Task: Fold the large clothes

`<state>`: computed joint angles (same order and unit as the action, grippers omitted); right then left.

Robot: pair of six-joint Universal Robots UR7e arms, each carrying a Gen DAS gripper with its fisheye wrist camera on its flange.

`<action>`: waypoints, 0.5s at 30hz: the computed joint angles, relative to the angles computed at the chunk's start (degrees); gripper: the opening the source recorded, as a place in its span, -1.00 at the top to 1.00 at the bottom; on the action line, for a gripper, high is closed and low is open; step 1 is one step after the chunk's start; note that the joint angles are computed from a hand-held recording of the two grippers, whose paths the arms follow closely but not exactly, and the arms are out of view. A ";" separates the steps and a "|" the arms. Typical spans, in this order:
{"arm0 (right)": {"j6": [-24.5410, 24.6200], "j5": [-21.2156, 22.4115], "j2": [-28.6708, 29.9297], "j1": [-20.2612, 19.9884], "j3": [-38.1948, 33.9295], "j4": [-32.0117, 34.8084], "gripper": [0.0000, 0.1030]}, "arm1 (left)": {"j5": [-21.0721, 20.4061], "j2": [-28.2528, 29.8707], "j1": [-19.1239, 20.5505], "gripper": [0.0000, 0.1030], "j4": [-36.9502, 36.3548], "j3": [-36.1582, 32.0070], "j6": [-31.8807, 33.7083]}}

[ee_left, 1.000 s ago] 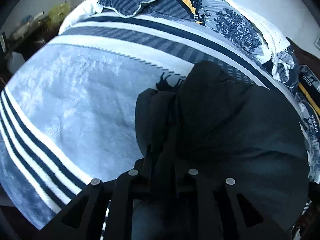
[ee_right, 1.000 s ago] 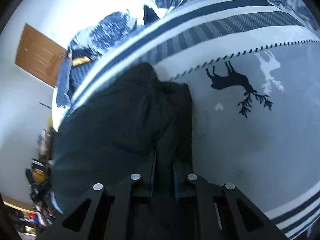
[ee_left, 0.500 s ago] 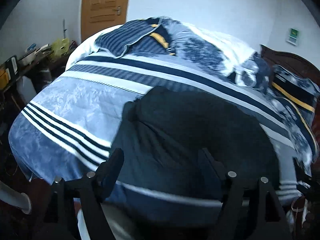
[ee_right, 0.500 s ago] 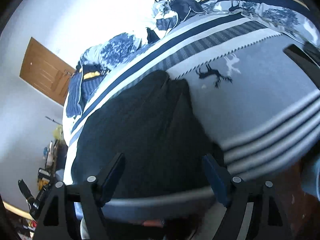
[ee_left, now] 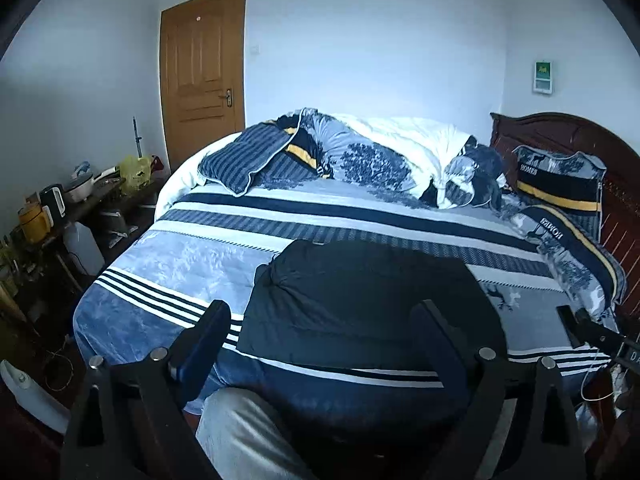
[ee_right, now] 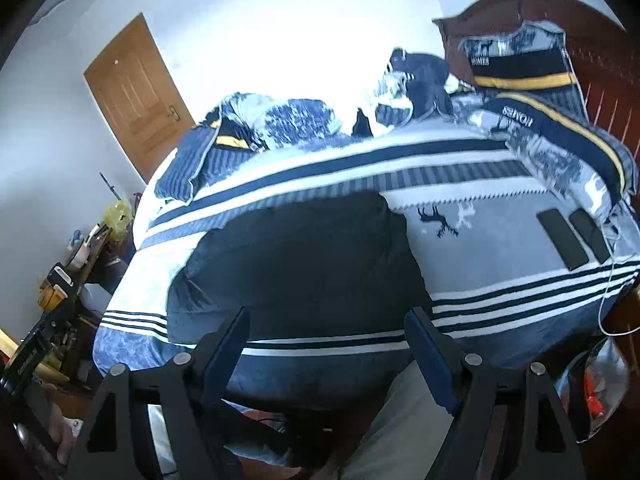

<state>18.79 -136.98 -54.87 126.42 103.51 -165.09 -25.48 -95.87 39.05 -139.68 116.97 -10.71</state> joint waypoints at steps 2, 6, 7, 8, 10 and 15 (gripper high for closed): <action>-0.29 -0.01 0.05 1.37 0.10 -0.82 -0.59 | 1.66 -1.50 -2.50 -0.81 1.87 1.27 -1.13; -0.25 -0.28 -0.06 3.35 0.79 -0.71 -0.59 | 2.07 -4.87 -6.24 -0.81 11.44 1.94 -6.67; -0.37 -0.28 -0.37 4.11 1.26 -0.92 -0.59 | 2.86 -5.77 -7.39 -0.81 13.21 2.39 -8.29; -0.38 -0.52 -0.55 4.85 1.58 -1.21 -0.59 | 4.17 -6.92 -8.76 -0.81 15.50 3.08 -10.45; -0.95 -2.39 -0.62 6.38 2.13 -2.08 -0.59 | 6.07 -8.25 -10.71 -0.82 22.48 3.15 -16.28; -1.90 -3.36 -0.76 8.02 2.28 -1.99 -0.59 | 7.04 -8.63 -12.87 -0.84 30.60 2.64 -19.66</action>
